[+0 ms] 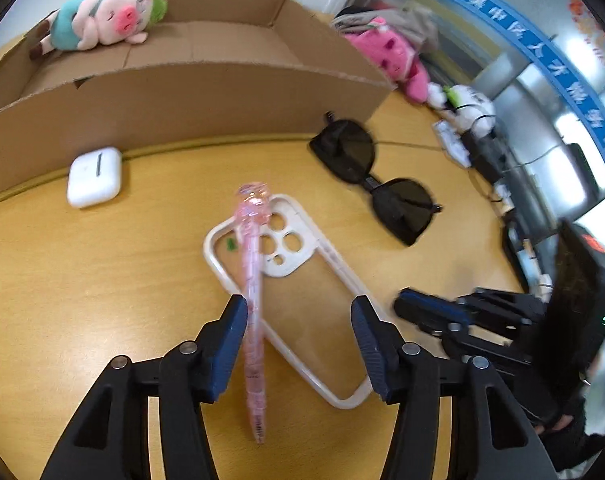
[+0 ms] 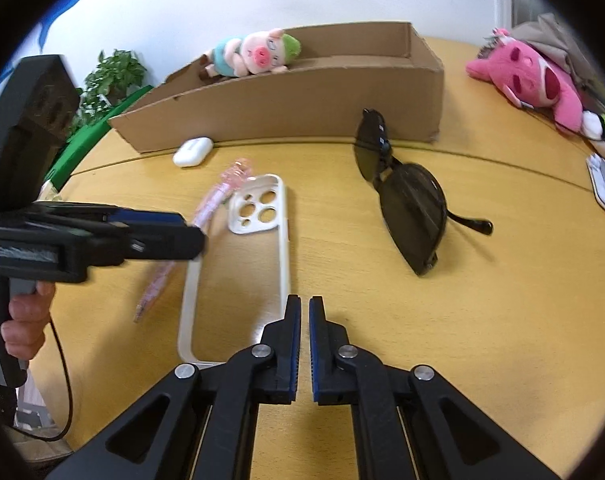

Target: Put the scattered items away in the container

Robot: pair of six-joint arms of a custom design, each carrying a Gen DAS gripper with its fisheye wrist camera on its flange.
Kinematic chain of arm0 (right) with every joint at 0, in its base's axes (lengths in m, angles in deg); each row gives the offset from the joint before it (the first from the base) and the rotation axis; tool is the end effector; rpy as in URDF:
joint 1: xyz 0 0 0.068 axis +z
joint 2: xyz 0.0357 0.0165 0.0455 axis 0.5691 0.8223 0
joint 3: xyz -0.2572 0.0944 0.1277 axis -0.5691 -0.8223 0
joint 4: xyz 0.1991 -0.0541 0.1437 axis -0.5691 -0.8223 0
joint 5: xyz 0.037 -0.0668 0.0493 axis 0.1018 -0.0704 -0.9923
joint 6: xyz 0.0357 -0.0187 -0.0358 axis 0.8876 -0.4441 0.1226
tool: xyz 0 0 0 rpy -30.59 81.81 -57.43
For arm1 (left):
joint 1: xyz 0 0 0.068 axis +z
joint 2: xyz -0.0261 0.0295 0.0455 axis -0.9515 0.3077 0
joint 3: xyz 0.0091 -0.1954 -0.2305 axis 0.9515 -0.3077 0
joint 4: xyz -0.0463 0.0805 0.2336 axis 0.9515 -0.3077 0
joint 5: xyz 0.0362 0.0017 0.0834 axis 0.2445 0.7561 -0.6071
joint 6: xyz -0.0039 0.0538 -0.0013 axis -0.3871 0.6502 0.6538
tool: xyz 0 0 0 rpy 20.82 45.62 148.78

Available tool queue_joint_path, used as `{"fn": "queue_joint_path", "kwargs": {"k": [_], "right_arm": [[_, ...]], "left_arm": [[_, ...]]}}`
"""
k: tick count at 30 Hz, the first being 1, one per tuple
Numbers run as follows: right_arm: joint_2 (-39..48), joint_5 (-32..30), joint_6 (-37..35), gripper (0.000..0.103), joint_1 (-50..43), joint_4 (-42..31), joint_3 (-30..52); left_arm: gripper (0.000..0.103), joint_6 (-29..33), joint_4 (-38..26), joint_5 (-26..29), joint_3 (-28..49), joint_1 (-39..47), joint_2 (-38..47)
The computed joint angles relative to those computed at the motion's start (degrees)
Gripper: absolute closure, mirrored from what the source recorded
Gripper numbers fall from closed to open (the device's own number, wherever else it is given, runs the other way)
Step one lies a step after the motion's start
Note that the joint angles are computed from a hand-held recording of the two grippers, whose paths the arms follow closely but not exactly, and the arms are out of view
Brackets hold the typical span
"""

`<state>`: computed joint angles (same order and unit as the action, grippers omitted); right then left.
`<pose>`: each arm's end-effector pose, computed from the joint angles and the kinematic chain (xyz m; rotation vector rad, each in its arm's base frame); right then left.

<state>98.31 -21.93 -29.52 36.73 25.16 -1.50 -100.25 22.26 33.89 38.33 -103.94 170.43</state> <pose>0.3323 0.0297 0.0444 -0.9019 2.4228 0.5310 0.3002 -0.1860 0.0762 -0.2945 2.6288 -0.4670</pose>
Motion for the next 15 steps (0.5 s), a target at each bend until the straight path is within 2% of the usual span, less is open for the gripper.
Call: {"fn": "queue_joint_path", "kwargs": {"k": [1,2,3,4,5,7,9,10,13,15], "right_arm": [[-0.21,-0.22,-0.61,0.097,0.15,-0.26,0.02],[-0.31,-0.33,-1.53,0.089,0.57,-1.04,0.26],[-0.32,-0.21,-2.15,0.083,1.11,-1.31,0.33],[-0.18,0.15,-2.55,0.071,1.69,-1.41,0.45],[0.24,0.72,-3.03,0.067,2.55,-1.72,0.80],[1.63,2.24,-3.31,0.067,4.14,-2.18,1.85],[1.81,3.73,-2.99,0.076,4.96,-0.20,1.44],[1.80,4.77,-2.70,0.095,5.32,0.43,1.45],[2.15,4.23,-2.93,0.098,4.47,-1.02,2.41],[2.05,4.07,-3.31,0.099,3.43,-0.79,1.92]], "left_arm": [[0.049,-0.88,-0.08,-0.28,-0.69,0.21,-0.47],[0.052,-1.39,-0.55,-0.98,-1.55,0.25,-1.28],[0.059,-1.69,-0.79,-1.54,-2.26,0.16,-1.85],[0.062,-2.11,-0.60,-2.06,-3.31,-0.23,-2.70],[0.065,-2.22,0.63,-1.94,-4.77,-0.94,-3.80],[0.065,-1.67,3.52,-0.32,-6.67,-2.44,-5.04],[0.065,-1.06,6.18,1.71,-7.17,-3.98,-5.03],[0.065,-0.81,7.21,2.92,-6.85,-4.28,-4.28],[0.073,-1.25,7.33,5.74,-3.76,-3.80,0.46],[0.088,-2.14,10.16,7.25,-4.25,-2.46,2.13]]}}
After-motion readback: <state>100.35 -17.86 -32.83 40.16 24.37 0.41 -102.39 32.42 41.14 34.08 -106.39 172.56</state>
